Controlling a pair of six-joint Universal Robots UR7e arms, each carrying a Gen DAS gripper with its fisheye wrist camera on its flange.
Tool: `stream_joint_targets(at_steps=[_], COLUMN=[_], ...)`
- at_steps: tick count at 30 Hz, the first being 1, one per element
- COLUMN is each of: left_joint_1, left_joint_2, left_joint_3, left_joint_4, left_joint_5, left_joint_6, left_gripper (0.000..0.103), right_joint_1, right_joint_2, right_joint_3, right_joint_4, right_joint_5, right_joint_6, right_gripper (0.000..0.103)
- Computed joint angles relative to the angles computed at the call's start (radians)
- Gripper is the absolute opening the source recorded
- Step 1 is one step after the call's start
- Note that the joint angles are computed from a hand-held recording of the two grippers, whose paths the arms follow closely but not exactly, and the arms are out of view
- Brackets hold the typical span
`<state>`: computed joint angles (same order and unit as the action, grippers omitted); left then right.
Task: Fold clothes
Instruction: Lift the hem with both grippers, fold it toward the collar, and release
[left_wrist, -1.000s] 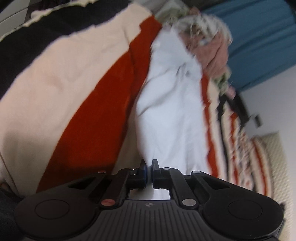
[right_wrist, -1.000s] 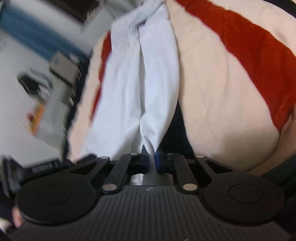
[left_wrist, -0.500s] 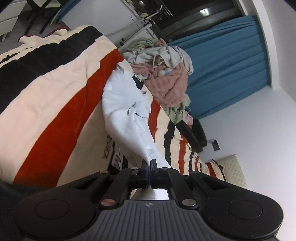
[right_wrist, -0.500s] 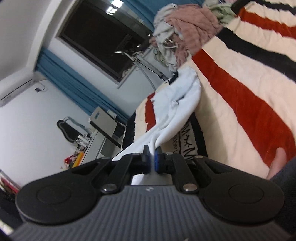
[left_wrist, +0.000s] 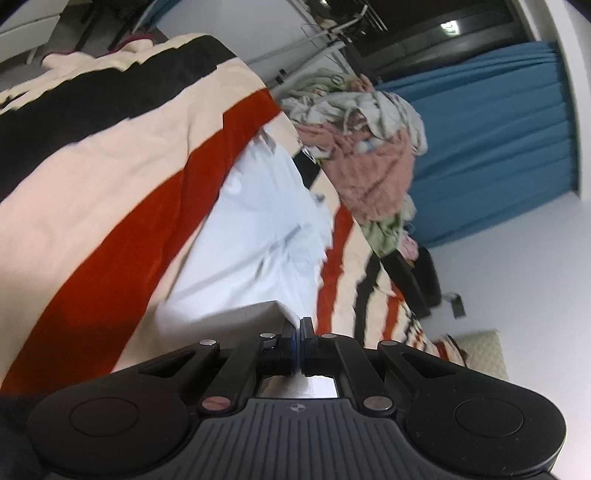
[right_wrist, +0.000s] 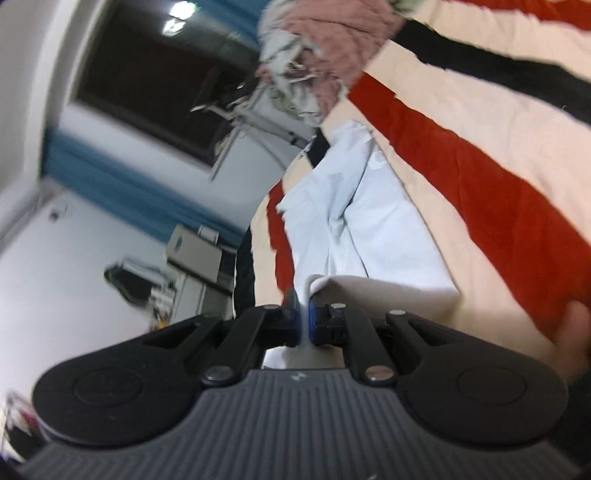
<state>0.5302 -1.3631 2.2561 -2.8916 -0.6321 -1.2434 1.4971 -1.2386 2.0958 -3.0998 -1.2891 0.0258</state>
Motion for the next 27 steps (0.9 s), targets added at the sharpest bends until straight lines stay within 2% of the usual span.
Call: stream_joint_targets(at_steps=[4,7,11,14,16,20,25,27], left_joint_1=[0.098,0.152,0.224,0.275,0.316,0.383,0.445,0.457], left_joint_2=[0.132,0.228,0.368,0.463,0.513,0.582,0.613,0.628], left_joint_3=[-0.146,-0.231,-0.35,-0.428,-0.47,-0.535,-0.585,-0.596], left_joint_4=[-0.076,-0.196,-0.397,-0.55,-0.6,-0.581,-0.427,-0.422], left_joint_5=[0.035,0.065,0.093,0.085,0.064,0.044,0.031,0.032], left_joint_6=[0.212,0.395,0.72,0.957,1.065,1.179,1.127,1.146], left_gripper=[0.002,0.002,0.002,0.002,0.002,0.003,0.004,0.004], right_joint_1=[0.044,0.058,0.057,0.05,0.05,0.053,0.061,0.066], right_joint_2=[0.143,0.24,0.355,0.44,0.491,0.574,0.644,0.655], right_joint_3=[-0.16,-0.269,-0.392,-0.473,-0.52,-0.61,-0.689,-0.7], right_joint_4=[-0.013,-0.024,-0.057,-0.096,-0.119,-0.088,-0.02,-0.014], right_joint_5=[-0.074,-0.085,-0.058,-0.036,-0.045,-0.134,-0.259,-0.285], right_joint_6=[0.035,0.015,-0.077,-0.191,-0.279,-0.387,-0.465,-0.485], right_gripper=[0.008,0.008,0.008,0.008,0.008,0.008,0.009,0.009])
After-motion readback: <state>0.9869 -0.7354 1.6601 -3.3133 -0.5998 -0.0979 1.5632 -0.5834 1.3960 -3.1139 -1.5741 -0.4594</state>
